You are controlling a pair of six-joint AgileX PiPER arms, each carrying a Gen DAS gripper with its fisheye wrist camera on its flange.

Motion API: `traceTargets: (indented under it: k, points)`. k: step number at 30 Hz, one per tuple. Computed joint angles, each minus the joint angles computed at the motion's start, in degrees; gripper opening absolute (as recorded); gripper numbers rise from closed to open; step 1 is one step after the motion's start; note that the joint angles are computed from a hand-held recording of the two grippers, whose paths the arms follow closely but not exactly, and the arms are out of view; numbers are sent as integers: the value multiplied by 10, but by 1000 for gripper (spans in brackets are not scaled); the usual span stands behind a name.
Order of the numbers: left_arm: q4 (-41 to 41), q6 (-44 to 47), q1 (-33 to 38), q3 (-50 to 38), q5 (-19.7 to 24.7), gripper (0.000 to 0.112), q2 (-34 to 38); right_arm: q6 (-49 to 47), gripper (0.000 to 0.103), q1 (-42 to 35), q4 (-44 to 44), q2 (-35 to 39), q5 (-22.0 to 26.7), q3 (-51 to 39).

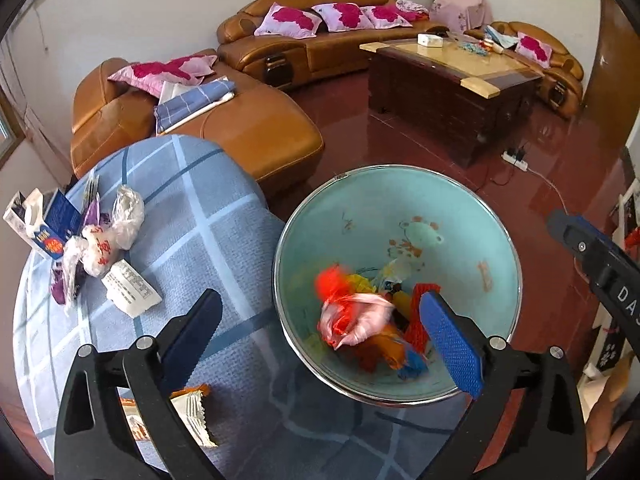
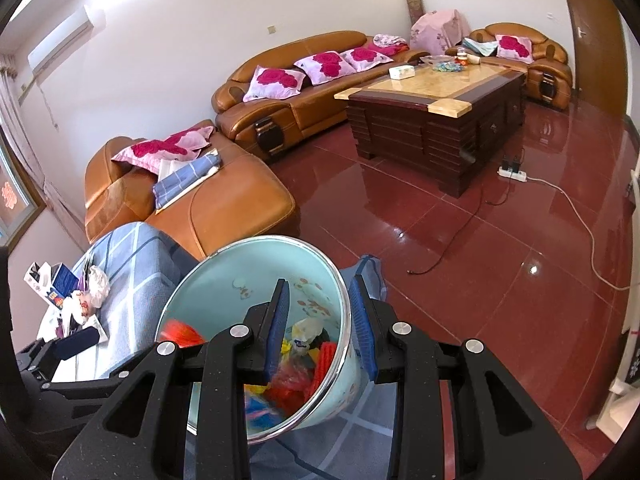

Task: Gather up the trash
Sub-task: 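Move both held items over the bucket and open both tools to drop them, then return both tools to the table and grasp the white paper label with the right tool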

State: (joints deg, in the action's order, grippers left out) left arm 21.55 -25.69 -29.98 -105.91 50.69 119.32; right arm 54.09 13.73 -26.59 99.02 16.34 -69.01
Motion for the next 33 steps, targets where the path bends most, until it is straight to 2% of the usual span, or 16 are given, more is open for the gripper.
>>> traceTargets:
  k: [2,3,7,14,18,20,22,23,24,25,29,33]
  points:
    - [38,1,-14,-25,42,97,24,-3,32,-1,4,0,-3,2]
    - [48,-6,-16,-23,41,97,25,-1,32,-2,2,-2,-4,4]
    - [15,-14,5,3,9,97,-2,15,32,-2,-15,-4,-6,8]
    - [54,-63,25,58,-23,97,-42,-3,32,7,-1,4,1,0]
    - [57,-79,46,96,-35,97,-68,0,36,20,-13,16,17,-13]
    - [64,-92,60,130,-56,97,-92,-1,37,31,-18,22,27,-20]
    - [79,-110,79,178,-85,97,-123,-11,41,47,-17,34,36,-33]
    - [84,-115,88,194,-94,97,-134,-16,47,53,-17,38,38,-38]
    - [86,-119,102,215,-105,97,-147,-19,53,63,-20,45,41,-48]
    - [88,-121,117,232,-114,97,-158,-19,54,73,-24,51,45,-59]
    - [98,-124,185,285,-139,97,-193,-79,54,113,17,94,63,-134]
    - [83,-105,258,317,-161,97,-214,-173,54,149,79,152,103,-244]
